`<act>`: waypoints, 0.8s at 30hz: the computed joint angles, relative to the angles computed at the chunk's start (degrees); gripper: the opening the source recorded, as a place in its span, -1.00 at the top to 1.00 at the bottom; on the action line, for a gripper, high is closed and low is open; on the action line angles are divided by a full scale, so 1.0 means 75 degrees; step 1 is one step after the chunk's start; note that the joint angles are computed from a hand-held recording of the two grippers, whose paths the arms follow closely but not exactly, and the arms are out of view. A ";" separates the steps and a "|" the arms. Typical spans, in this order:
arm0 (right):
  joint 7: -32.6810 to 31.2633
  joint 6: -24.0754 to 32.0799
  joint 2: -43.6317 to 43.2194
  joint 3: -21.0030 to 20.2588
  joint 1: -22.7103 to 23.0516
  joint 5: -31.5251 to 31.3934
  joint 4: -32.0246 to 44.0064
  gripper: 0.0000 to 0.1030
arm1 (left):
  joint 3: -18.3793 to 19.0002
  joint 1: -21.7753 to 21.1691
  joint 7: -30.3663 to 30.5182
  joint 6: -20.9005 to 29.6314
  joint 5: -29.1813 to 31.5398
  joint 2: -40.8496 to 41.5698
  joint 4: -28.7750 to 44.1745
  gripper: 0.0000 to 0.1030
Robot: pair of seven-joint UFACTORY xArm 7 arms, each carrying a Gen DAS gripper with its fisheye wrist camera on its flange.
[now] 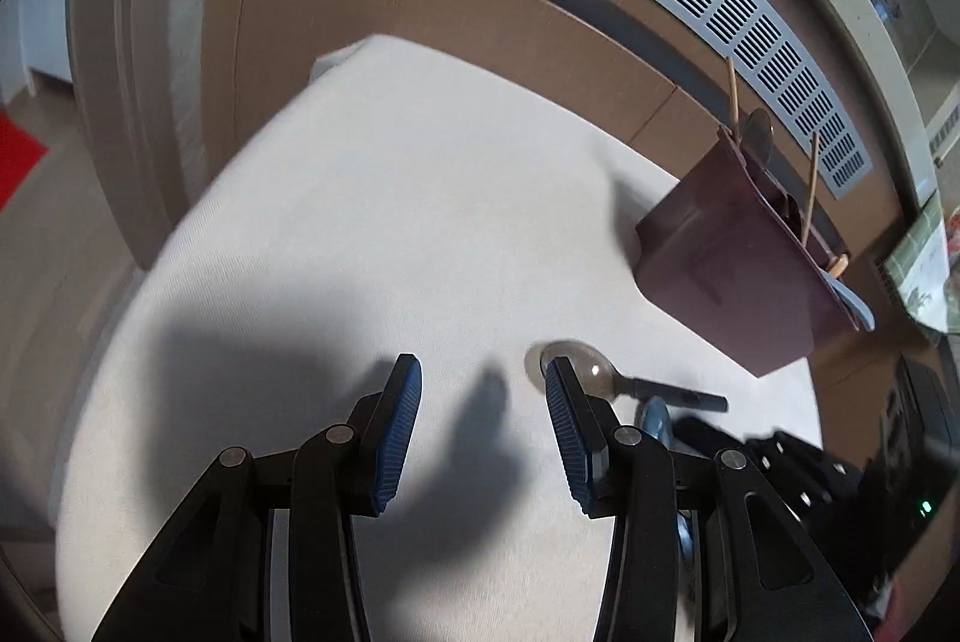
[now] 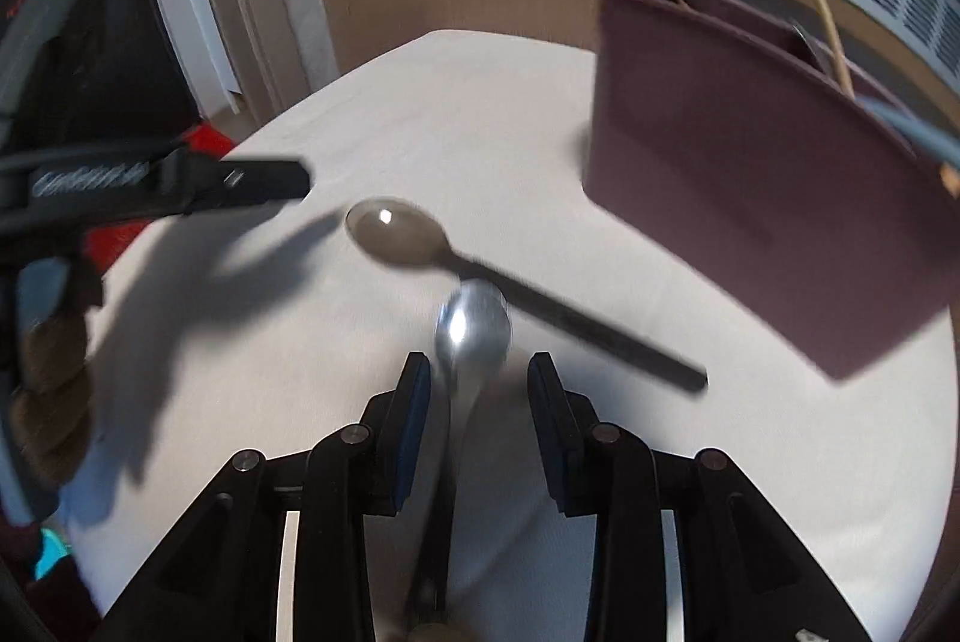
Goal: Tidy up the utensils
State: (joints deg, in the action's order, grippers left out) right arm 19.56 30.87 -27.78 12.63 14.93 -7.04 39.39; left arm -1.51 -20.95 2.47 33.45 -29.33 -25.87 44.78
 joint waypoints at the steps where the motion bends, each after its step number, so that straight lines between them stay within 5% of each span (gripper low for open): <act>1: 0.0062 -0.0007 0.0099 0.0082 -0.0066 -0.0103 0.0076 0.29 | 0.0053 -0.0082 0.0066 0.0026 -0.0127 -0.0012 -0.0036 0.14; 4: 0.0187 0.0093 0.0277 0.0290 -0.0213 -0.0519 0.0297 0.27 | 0.0023 -0.0217 0.0131 0.0038 -0.0302 0.0025 -0.0048 0.14; 7: 0.0160 0.0311 -0.0186 0.0191 -0.0077 -0.0449 0.0090 0.52 | -0.0058 -0.0322 0.0147 0.0105 -0.0395 0.0126 0.0040 0.14; 20: 0.0757 0.1154 -0.2658 -0.0061 -0.0704 -0.0398 -0.1353 0.52 | -0.0355 -0.0698 -0.0427 -0.0782 -0.1347 0.0834 0.0340 0.16; 22: 0.0767 0.1162 -0.3045 -0.0159 -0.0766 -0.0328 -0.1570 0.52 | -0.0460 -0.0627 -0.0702 -0.0839 -0.1186 0.0948 0.0434 0.20; 24: 0.0725 0.1327 -0.3768 -0.0273 -0.0779 -0.0259 -0.1926 0.52 | -0.0632 -0.0465 -0.1083 -0.0875 -0.0720 0.1100 0.0556 0.50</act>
